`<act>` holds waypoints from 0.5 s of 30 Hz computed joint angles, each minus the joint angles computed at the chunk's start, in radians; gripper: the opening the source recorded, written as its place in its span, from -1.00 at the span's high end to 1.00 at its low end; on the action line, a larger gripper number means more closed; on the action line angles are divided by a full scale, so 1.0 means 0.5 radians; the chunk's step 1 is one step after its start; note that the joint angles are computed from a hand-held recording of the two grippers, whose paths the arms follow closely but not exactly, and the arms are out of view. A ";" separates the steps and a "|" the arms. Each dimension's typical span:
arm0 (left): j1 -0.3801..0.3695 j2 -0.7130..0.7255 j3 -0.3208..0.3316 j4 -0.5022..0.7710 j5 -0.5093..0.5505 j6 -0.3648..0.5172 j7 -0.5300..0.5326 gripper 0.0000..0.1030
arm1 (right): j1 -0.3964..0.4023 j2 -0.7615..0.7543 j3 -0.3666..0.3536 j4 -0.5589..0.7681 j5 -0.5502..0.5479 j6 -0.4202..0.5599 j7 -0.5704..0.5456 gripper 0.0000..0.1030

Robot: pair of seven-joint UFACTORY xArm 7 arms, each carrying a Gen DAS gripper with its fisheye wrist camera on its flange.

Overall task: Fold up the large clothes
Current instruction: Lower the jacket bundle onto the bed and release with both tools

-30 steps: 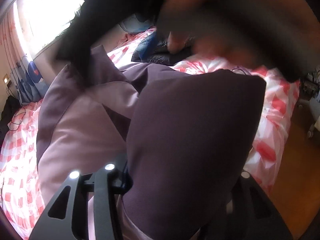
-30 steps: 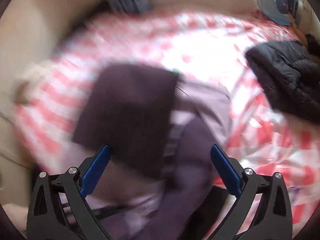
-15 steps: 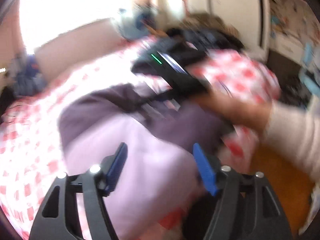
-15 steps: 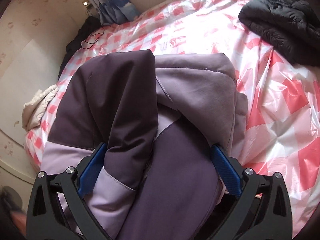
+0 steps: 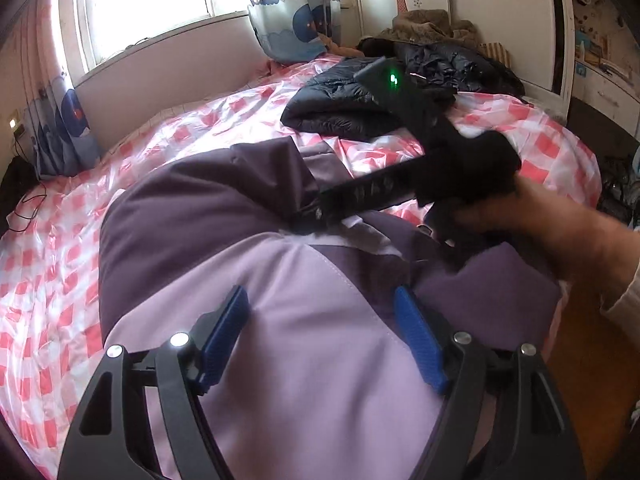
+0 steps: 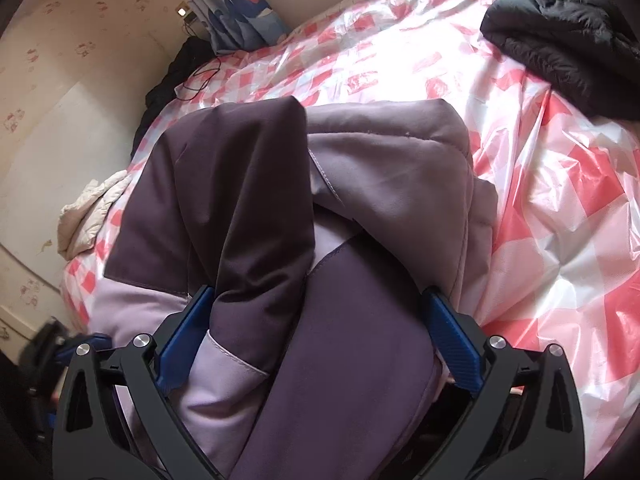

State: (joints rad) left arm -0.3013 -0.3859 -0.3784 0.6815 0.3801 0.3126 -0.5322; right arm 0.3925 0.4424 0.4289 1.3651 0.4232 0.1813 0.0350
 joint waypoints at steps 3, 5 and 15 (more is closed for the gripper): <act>0.043 0.013 -0.039 -0.012 0.056 -0.035 -0.036 -0.41 | 0.167 -0.147 -0.241 0.007 -0.172 0.183 0.306 -0.87; 0.058 0.012 -0.048 -0.030 0.084 -0.064 -0.063 -0.41 | 0.316 -0.250 -0.411 0.018 -0.414 0.215 0.564 -0.87; 0.100 0.034 -0.095 -0.025 0.208 -0.089 -0.194 -0.43 | 0.459 0.079 -0.544 0.448 -0.766 0.202 1.123 -0.87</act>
State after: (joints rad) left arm -0.2515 -0.3690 -0.4256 0.6688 0.4843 0.2683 -0.6292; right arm 0.6219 0.4820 0.1568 1.5891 0.0404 0.2823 0.5965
